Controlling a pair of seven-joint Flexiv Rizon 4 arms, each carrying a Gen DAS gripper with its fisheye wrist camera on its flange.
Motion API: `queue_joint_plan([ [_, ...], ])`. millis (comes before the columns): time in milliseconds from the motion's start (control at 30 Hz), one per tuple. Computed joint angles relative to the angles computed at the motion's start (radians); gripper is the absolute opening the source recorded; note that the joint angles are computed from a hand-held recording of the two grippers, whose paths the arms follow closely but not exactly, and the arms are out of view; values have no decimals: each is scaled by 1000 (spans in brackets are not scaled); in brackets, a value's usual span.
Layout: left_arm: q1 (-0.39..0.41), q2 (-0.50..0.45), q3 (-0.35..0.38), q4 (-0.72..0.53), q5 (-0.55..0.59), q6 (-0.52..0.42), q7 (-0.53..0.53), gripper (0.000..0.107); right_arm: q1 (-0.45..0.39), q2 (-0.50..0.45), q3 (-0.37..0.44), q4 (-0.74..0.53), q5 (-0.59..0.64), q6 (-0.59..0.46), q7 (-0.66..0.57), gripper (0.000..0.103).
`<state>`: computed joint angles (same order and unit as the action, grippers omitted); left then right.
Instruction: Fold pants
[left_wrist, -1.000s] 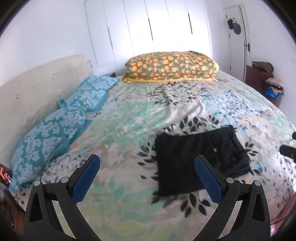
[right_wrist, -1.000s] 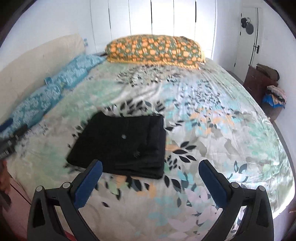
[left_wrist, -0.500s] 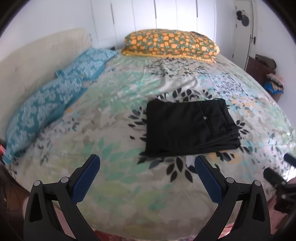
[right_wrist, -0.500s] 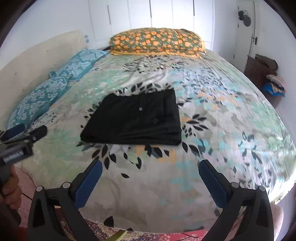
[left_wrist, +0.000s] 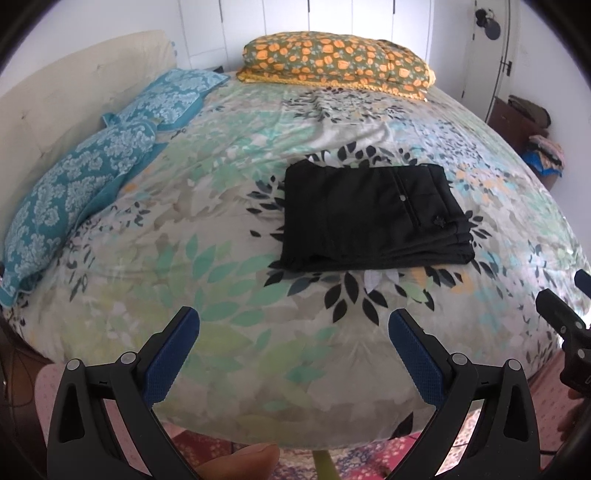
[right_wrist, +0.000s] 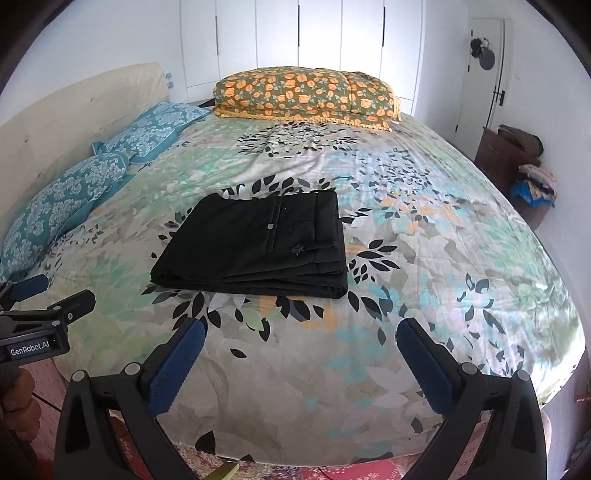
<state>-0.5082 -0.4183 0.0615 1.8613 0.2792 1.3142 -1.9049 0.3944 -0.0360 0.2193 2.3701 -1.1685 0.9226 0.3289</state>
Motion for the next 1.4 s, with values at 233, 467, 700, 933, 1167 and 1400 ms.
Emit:
queue_joint_plan([
  [233,63,3,-64,47,-88,22,48,103,12,-16,2,-17,0,-13,-16,103],
  [467,35,7,-38,58,-98,72,84,103,31,-29,6,-34,37,-56,-61,103],
  [700,32,13,-36,67,-113,95,111,102,48,-18,12,-45,37,-116,-65,103],
  [933,9,3,-15,49,-101,70,104,102,55,-8,20,-47,47,-164,-74,103],
  [1167,4,8,-5,49,-83,76,87,102,58,-14,21,-48,52,-161,-81,103],
  [1400,14,8,-16,52,-87,78,93,102,62,-18,21,-52,62,-162,-84,103],
])
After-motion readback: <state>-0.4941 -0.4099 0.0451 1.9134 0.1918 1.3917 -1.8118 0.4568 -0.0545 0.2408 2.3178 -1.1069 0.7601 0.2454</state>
